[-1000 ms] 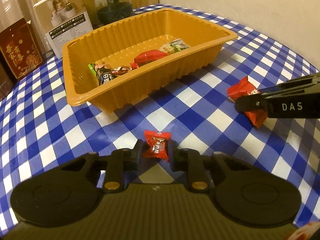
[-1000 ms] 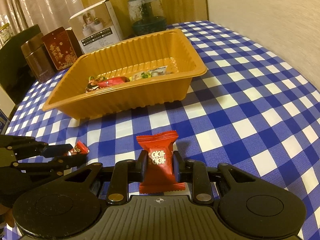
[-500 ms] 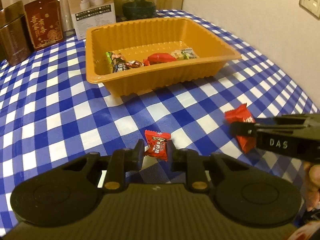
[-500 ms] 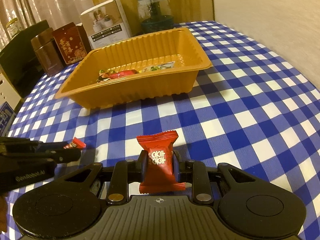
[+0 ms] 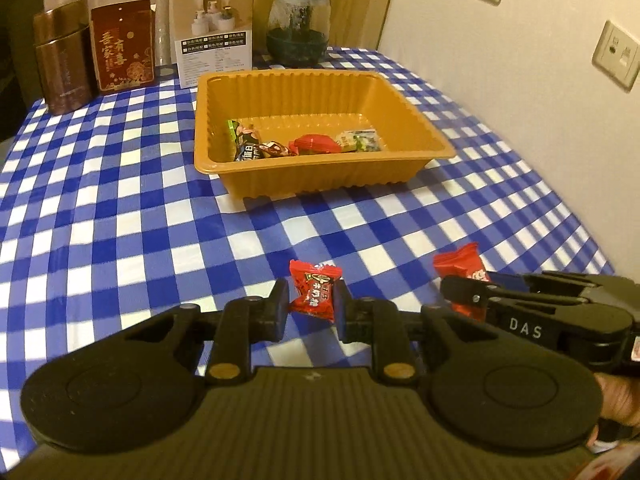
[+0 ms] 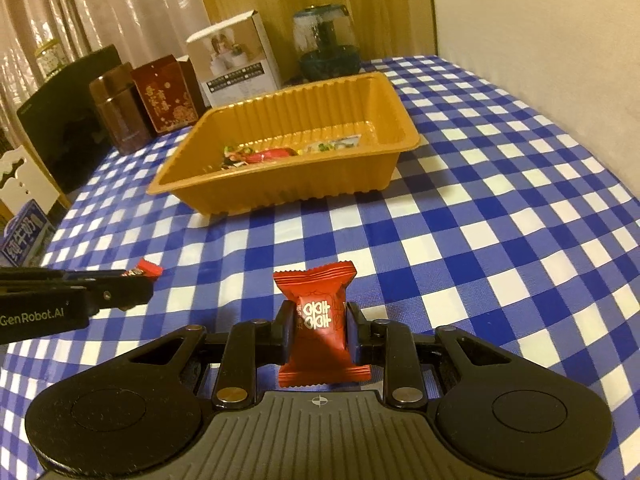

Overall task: Organize snacks
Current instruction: 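Carry the red candies over the orange tray with both tools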

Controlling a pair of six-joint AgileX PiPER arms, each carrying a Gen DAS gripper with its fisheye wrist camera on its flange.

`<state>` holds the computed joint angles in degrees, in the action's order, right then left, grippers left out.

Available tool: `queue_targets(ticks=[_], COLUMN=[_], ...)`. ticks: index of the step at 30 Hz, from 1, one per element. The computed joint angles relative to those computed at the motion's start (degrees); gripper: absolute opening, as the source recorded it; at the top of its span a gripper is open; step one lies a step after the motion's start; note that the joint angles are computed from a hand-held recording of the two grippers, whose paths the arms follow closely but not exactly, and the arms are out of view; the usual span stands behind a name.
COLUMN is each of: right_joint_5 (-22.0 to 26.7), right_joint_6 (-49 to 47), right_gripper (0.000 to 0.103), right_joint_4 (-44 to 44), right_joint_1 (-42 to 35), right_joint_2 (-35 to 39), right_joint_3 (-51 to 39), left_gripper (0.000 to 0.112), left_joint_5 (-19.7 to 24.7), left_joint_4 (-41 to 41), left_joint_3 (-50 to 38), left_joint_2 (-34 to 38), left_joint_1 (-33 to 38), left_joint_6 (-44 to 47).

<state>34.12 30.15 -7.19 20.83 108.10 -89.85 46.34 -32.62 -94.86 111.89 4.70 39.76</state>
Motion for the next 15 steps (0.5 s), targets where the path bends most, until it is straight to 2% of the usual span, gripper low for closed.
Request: queue_targets(ticks=[7, 15], right_joint_5=[1.34, 1.85], right_joint_6=[-0.8, -1.9], right_gripper=[0.027, 0.027], right_joint_4=[0.02, 0.31], right_joint_1=[-0.26, -1.12], right_joint_2=[-3.98, -6.58], right_joint_3=[1.91, 4.01], left_gripper=[0.02, 0.02], left_joint_5=[-0.49, 0.75], left_joint_4=[-0.23, -1.29], left_joint_3=[4.46, 4.74], left_joint_2=[-4.45, -6.22], left_joint_1=[-0.26, 0.08], left_joint_6=[-1.52, -1.87])
